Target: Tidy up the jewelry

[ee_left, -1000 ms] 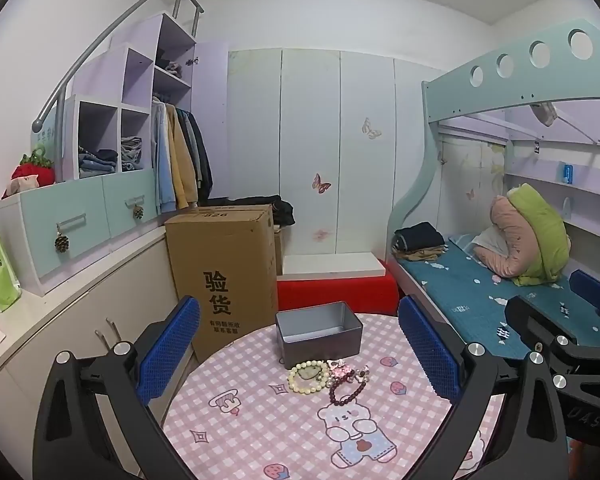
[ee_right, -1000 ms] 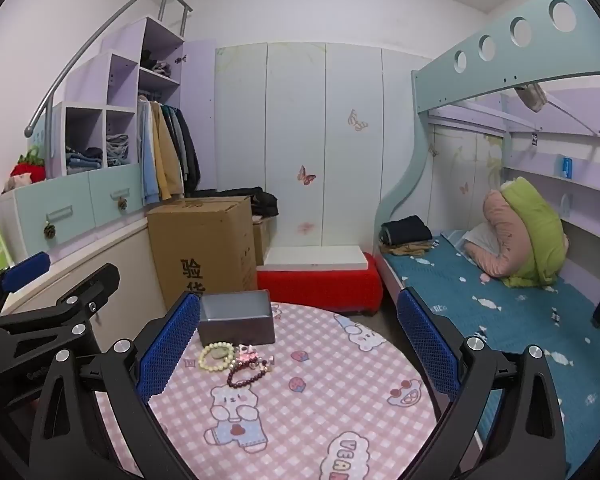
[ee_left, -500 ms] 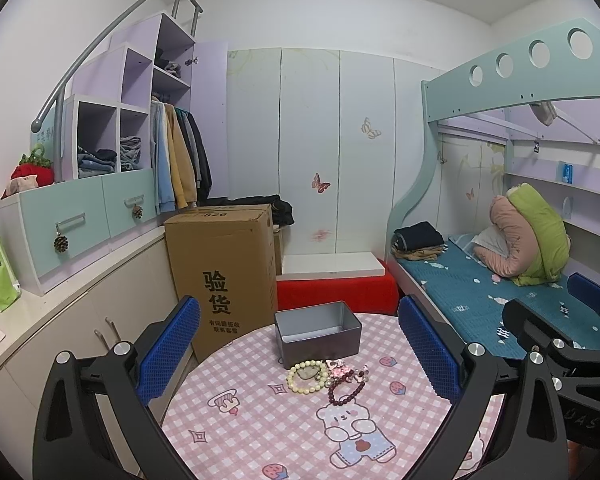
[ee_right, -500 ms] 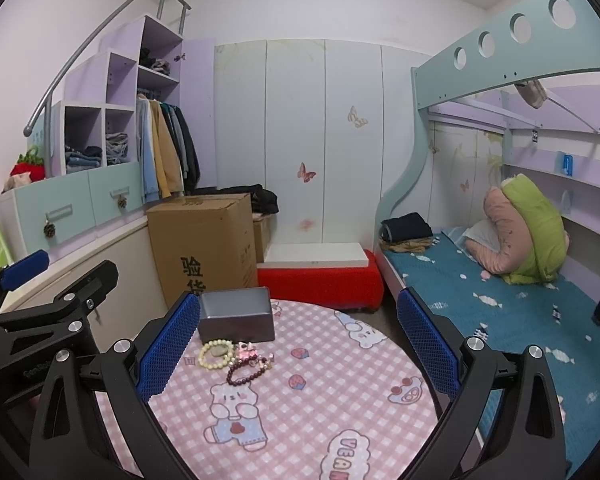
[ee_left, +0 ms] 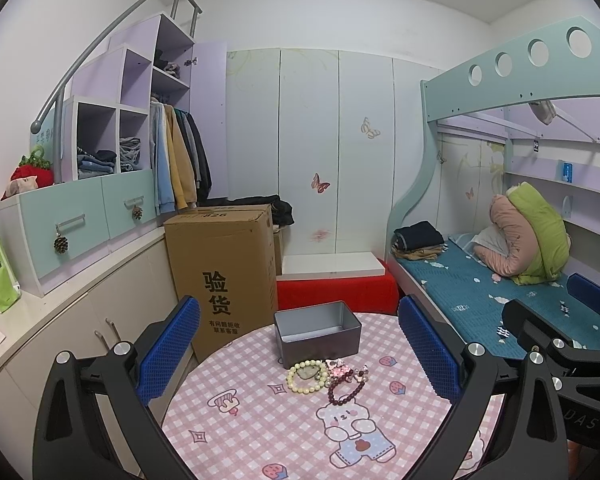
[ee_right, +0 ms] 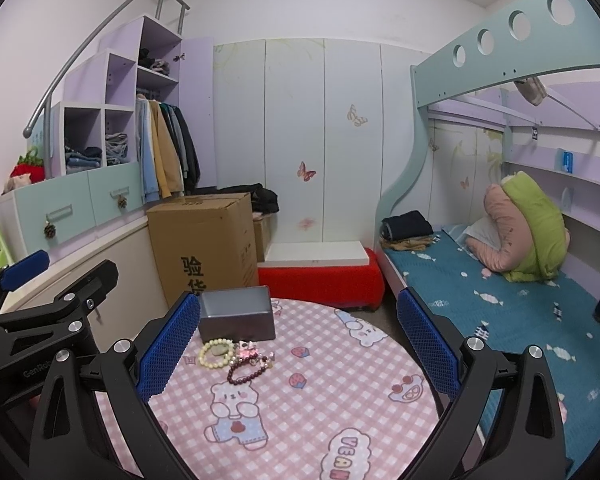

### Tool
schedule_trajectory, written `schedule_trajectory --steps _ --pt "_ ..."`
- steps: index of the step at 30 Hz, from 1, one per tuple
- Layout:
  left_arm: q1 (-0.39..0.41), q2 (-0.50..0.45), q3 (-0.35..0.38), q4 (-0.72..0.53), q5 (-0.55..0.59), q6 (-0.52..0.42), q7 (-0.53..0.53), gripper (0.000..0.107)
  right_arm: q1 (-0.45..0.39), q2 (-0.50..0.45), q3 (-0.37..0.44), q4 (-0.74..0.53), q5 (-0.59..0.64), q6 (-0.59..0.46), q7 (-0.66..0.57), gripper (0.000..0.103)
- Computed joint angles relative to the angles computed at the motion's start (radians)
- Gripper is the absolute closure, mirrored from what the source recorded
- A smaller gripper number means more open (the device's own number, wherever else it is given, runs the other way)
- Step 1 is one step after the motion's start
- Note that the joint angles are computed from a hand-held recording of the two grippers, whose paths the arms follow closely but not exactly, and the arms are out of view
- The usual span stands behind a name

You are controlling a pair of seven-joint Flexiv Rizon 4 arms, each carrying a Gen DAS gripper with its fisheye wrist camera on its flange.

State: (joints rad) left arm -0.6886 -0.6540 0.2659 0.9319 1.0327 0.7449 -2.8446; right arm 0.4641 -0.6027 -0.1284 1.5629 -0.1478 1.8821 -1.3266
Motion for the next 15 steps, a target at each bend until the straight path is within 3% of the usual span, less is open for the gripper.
schedule_trajectory --steps 15 --pt "-0.006 0.003 0.002 0.011 0.002 -0.006 0.0 0.011 -0.01 -0.001 0.018 0.003 -0.007 -0.003 0.002 0.007"
